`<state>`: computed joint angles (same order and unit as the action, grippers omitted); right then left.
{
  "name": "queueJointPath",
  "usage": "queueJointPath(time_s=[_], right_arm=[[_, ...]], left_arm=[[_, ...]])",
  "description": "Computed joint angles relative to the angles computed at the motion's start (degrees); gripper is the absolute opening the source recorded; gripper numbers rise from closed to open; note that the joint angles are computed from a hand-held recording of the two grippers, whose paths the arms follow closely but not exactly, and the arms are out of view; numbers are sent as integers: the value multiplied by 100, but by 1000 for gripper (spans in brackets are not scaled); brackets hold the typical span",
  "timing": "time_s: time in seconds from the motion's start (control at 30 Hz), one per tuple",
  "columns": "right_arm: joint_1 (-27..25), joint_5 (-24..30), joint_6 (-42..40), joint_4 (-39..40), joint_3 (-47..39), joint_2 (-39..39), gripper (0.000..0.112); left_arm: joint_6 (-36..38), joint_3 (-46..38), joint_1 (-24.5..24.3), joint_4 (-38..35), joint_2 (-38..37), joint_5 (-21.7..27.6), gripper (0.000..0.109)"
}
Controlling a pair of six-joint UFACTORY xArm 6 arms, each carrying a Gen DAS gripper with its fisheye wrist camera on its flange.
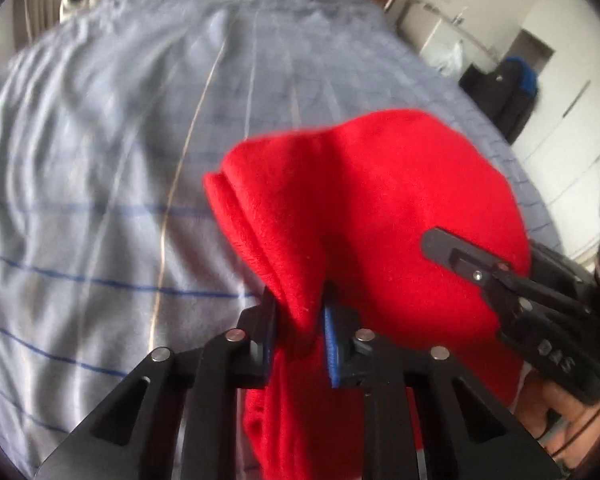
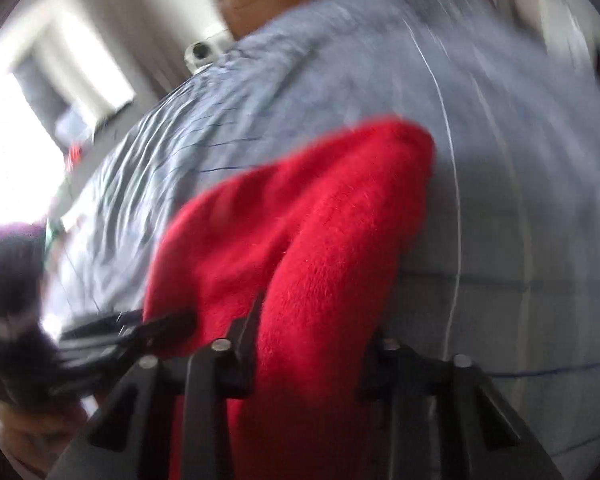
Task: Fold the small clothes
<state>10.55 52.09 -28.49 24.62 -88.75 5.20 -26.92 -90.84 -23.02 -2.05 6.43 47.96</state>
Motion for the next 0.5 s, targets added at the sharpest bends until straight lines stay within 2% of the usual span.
queueJointPath(time_s=[0.13, 0.23, 0.27, 0.3, 0.37, 0.4, 0.43, 0.5], right_arm=[[39, -507, -608, 400, 105, -560, 31], [-13, -508, -750, 777, -485, -412, 31], [-34, -414, -667, 800, -814, -208, 31], [-90, -210, -516, 794, -1119, -15, 35], [-213, 417, 14, 529, -1688, 416, 48], [-241, 696, 405, 176, -1805, 585, 67], [-240, 757, 654, -188, -1683, 586, 86], [-325, 467, 614, -554, -764, 105, 88]], left_arm=[[-147, -264, -37, 350, -310, -526, 19], [-13, -777, -11, 436, -137, -422, 25], [12, -964, 6, 465, -12, -246, 36], [-10, -1000, 15, 516, 47, -64, 56], [-407, -830, -60, 1151, 47, 424, 73], [-652, -562, -142, 1561, -79, 534, 73], [-863, -53, -263, 1995, -376, 583, 73], [-1187, 720, -505, 2611, -913, 597, 79]])
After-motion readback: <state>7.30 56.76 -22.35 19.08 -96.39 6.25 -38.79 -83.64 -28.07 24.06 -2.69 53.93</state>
